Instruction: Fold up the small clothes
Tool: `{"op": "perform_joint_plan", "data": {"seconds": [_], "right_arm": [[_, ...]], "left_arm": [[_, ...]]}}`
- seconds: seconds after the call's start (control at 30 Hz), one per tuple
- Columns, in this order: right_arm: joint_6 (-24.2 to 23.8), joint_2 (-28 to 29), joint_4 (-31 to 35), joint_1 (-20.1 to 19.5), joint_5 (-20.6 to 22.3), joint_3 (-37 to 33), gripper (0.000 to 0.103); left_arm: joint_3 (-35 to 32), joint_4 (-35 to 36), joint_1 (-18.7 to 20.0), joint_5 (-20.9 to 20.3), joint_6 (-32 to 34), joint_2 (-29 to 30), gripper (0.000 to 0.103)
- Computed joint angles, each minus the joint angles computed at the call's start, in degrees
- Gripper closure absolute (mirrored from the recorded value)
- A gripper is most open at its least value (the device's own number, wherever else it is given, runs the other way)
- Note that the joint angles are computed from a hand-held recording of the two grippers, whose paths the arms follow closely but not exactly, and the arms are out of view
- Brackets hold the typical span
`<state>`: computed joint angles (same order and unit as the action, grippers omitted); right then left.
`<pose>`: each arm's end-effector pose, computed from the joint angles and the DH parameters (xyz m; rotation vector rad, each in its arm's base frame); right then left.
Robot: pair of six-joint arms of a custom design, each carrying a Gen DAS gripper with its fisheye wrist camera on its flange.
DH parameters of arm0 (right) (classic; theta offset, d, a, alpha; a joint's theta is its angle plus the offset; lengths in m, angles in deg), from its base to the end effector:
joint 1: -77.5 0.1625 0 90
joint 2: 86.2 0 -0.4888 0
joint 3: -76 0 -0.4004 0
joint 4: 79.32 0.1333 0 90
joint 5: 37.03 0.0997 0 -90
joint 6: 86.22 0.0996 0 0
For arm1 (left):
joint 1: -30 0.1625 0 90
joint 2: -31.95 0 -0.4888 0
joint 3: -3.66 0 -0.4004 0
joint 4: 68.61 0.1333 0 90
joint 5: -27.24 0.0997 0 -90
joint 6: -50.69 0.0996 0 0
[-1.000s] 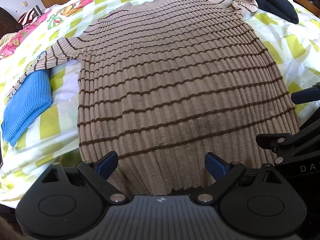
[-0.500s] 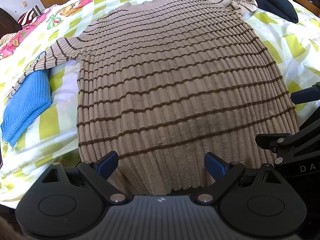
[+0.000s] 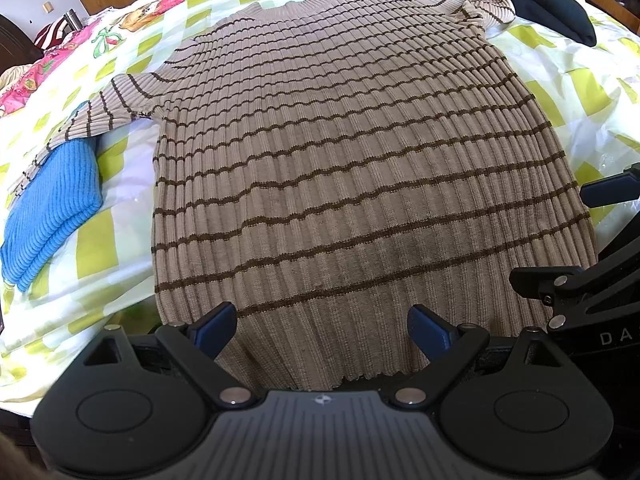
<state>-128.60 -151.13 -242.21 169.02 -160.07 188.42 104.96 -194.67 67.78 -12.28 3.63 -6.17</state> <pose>0.0950 -0.6012 0.2774 0.7614 -2.3260 0.2629 -0.3653 -0.5490 0.0051 0.3479 2.1804 -0.4454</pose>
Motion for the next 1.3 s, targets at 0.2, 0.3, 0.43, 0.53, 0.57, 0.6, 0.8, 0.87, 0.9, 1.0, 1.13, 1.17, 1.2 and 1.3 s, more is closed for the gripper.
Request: {"op": "perform_joint_plan", "data": {"seconds": [0.2,0.3,0.43,0.53,0.57,0.6,0.8,0.87,0.9,1.0,1.13,1.17,1.2,1.3], "right_arm": [[0.0,0.1,-0.2,0.2,0.1,0.1,0.009],[0.1,0.2,-0.2,0.1,0.0,0.1,0.009],[0.0,0.1,-0.2,0.1,0.1,0.1,0.009],[0.0,0.1,-0.2,0.1,0.1,0.2,0.009],[0.0,0.1,-0.2,0.1,0.1,0.2,0.009],[0.0,0.1,-0.2,0.1,0.2,0.2,0.009],[0.0,0.1,-0.1,0.0,0.2,0.1,0.009],[0.1,0.3,0.0,0.0,0.3,0.0,0.009],[0.2,0.4,0.0,0.0,0.3,0.0,0.009],[0.3,0.6,0.2,0.0,0.5,-0.2,0.009],[0.2,0.8,0.3,0.0,1.0,-0.3,0.009],[0.1,0.7,0.4,0.0,1.2,-0.5,0.009],[0.0,0.8,0.3,0.0,1.4,-0.6,0.009],[0.0,0.8,-0.6,0.1,2.3,-0.9,0.009]], "left_arm": [[-0.1,0.1,0.0,-0.2,0.0,0.1,0.000],[0.0,0.1,0.0,-0.2,-0.1,0.2,0.000],[-0.1,0.1,0.0,-0.2,-0.1,0.2,0.000],[-0.1,0.0,0.0,-0.2,0.0,0.1,0.000],[-0.1,0.0,0.0,-0.2,0.0,0.1,0.000],[-0.1,0.0,0.0,-0.2,-0.1,0.2,0.000],[-0.1,0.4,0.0,0.0,-0.2,0.2,0.000],[-0.1,0.5,0.1,0.0,-0.2,0.2,0.000],[-0.1,0.5,0.1,0.0,-0.4,0.2,0.001],[-0.3,1.1,0.1,0.4,-0.5,0.1,0.001],[-0.4,1.8,0.0,1.1,-0.9,0.0,0.001],[-0.4,1.7,0.0,1.5,-0.7,0.0,0.001],[-0.5,1.7,-0.1,2.0,-0.6,0.0,0.001],[-1.0,2.0,-0.2,4.2,-0.3,0.2,0.001]]}}
